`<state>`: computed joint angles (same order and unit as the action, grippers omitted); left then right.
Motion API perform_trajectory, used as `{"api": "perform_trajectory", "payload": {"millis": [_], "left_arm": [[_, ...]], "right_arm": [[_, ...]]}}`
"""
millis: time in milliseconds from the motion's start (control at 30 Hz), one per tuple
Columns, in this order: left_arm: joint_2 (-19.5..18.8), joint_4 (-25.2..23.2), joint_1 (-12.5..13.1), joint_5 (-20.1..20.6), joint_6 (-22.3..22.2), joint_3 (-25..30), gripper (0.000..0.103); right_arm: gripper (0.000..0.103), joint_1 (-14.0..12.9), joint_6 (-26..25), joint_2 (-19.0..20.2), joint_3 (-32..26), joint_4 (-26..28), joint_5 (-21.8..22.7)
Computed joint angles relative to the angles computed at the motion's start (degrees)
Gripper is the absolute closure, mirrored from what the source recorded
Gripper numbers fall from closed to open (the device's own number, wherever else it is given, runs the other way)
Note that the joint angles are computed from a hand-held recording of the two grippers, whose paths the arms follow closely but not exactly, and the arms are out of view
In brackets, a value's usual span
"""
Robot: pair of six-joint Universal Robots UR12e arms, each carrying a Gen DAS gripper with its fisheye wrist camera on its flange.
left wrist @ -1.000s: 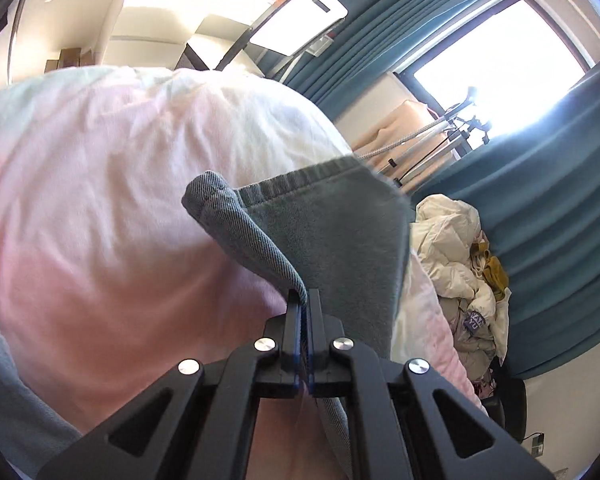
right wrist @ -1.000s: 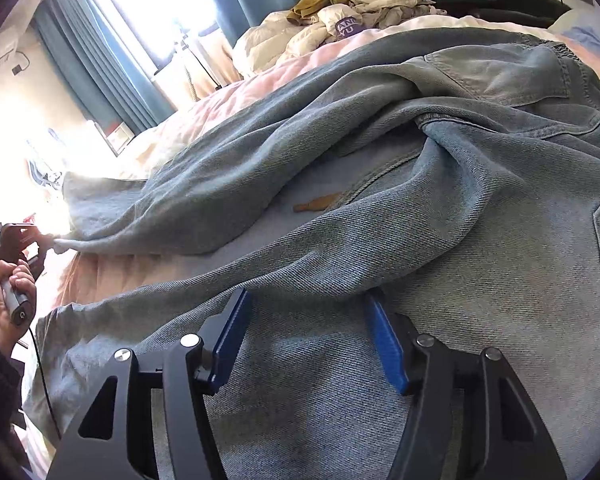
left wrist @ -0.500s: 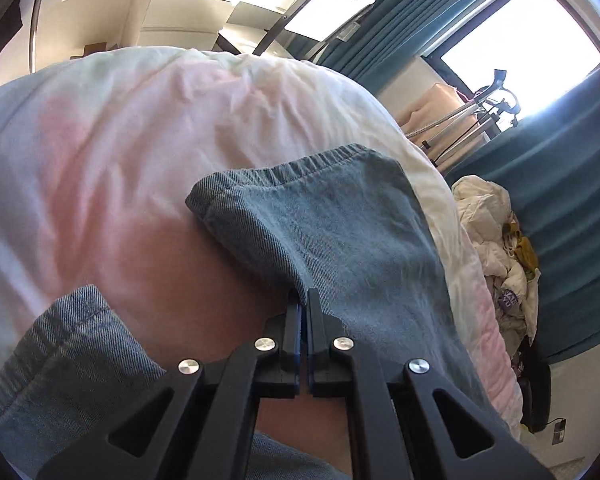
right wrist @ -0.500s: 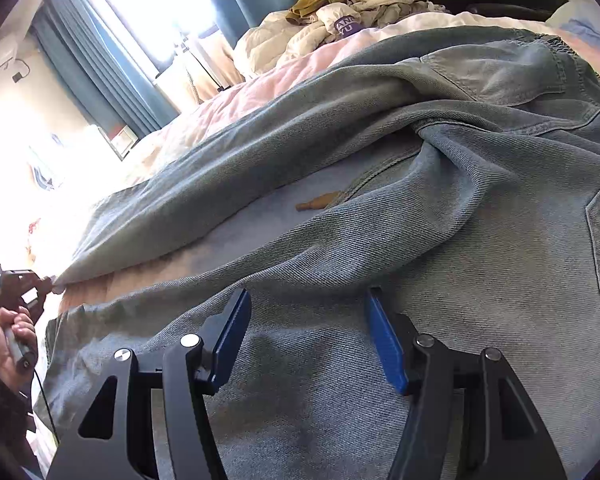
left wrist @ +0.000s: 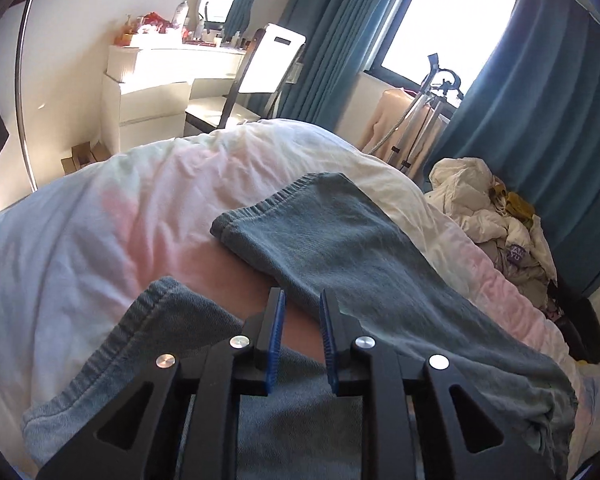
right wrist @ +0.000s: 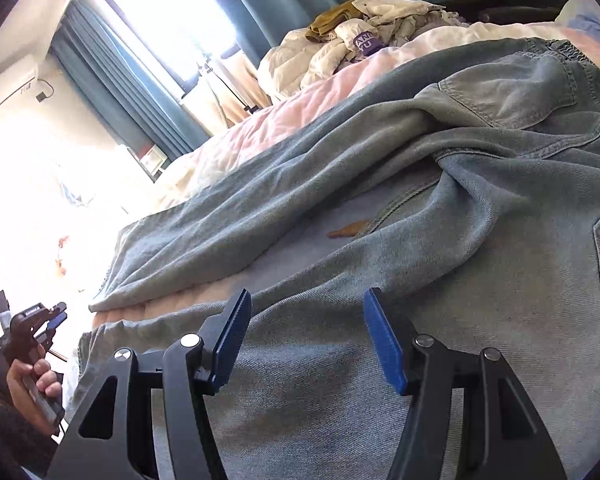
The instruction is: Fold clothes
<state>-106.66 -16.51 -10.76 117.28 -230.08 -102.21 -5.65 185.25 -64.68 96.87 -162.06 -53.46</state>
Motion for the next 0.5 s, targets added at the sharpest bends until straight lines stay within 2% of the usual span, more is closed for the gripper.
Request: {"api": "perform_trajectory", "payload": {"millis": [33, 167, 233, 300, 400, 500], "left_arm": [[-0.03, 0.18, -0.68, -0.17, 0.24, -0.1, 0.084], [-0.32, 0.92, -3.31, -1.23, 1.07, -0.3, 0.084], [-0.87, 0.94, -3.7, -4.64, 0.84, -0.03, 0.084], [-1.68, -0.61, -4.76, -5.18, 1.77, 0.92, 0.084], [-2.62, 0.64, -6.36, -3.87, 2.94, 1.23, 0.084], [-3.8, -0.89, -7.75, -2.3, 4.54, 2.25, 0.084]], "right_arm": [[0.044, -0.36, 0.76, 0.21, -0.2, -0.51, 0.92], [0.055, -2.15, 5.73, 1.8, -2.21, -1.67, 6.02], [0.06, -2.32, 8.59, 3.09, -3.89, -2.06, 7.31], [0.064, -2.55, 10.2, 4.06, -5.02, -1.42, 8.52], [0.07, -2.99, 13.09, 6.06, -6.88, 0.16, 12.36], [0.072, -3.72, 15.26, 8.23, -9.08, 2.34, 19.0]]}}
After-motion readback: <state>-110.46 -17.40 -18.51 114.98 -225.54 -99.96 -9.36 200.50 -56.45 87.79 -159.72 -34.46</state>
